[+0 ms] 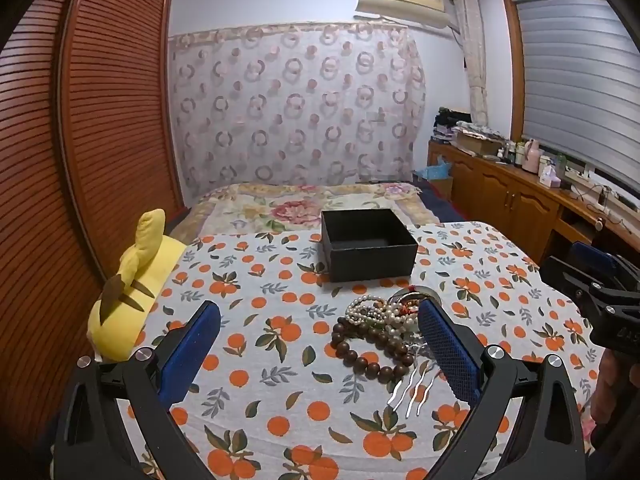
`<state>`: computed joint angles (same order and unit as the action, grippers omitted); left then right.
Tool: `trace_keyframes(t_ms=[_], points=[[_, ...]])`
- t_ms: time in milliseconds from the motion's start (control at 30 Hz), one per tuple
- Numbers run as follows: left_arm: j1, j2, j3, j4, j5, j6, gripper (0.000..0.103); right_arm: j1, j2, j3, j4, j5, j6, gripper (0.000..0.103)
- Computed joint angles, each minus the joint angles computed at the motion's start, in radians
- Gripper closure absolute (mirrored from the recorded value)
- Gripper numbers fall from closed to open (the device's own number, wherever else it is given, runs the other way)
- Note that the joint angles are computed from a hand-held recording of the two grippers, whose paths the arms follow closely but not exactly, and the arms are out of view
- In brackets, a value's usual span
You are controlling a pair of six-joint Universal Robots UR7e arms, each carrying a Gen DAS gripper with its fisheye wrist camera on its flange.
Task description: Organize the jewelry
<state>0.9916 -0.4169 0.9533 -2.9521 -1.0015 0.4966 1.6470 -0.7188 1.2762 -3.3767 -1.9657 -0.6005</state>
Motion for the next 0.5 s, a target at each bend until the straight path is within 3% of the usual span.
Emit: trace_keyframes(t_ms=[500], points=[[-0.006,-0.004,-0.007,0.009,-0.006,-0.002,0.007,0.002,-0.002,0.001,0.000,0.000,0.002,0.002]])
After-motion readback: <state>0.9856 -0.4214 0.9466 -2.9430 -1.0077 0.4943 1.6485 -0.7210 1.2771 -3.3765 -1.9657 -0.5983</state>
